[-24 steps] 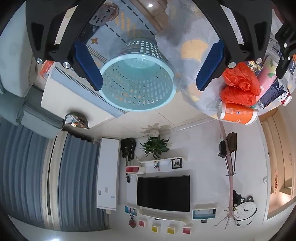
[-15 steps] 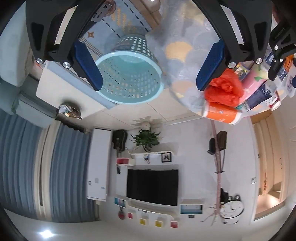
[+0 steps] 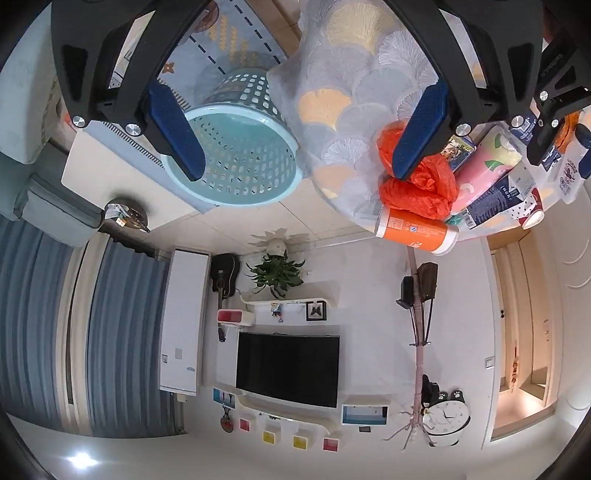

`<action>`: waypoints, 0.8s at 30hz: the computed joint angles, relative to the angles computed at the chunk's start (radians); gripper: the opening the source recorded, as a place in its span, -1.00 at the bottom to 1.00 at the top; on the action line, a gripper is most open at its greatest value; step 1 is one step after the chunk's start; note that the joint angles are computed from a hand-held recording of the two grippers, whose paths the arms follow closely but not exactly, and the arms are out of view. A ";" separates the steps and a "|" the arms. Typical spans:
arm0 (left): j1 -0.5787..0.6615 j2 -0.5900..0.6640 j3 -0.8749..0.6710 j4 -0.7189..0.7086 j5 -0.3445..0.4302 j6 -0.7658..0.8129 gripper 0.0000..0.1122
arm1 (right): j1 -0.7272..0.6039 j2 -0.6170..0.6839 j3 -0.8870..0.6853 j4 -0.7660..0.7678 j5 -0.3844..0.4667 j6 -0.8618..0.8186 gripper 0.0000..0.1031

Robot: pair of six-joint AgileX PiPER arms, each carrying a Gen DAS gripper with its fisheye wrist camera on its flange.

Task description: Collect trash

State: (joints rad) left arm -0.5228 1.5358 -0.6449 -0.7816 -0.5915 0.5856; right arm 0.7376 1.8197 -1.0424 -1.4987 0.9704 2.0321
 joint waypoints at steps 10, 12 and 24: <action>0.016 -0.002 0.014 0.061 0.026 -0.082 0.71 | -0.001 0.019 0.001 -0.007 0.006 0.005 0.86; 0.018 -0.001 0.011 0.058 0.032 -0.082 0.71 | -0.008 0.017 0.003 -0.004 -0.003 0.006 0.86; 0.031 -0.005 0.022 0.091 0.026 -0.128 0.71 | -0.026 0.018 0.028 -0.024 -0.028 0.041 0.86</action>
State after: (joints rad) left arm -0.4920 1.5305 -0.6229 -0.6903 -0.5652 0.4572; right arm 0.7120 1.8374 -1.0147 -1.5225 0.9422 2.0732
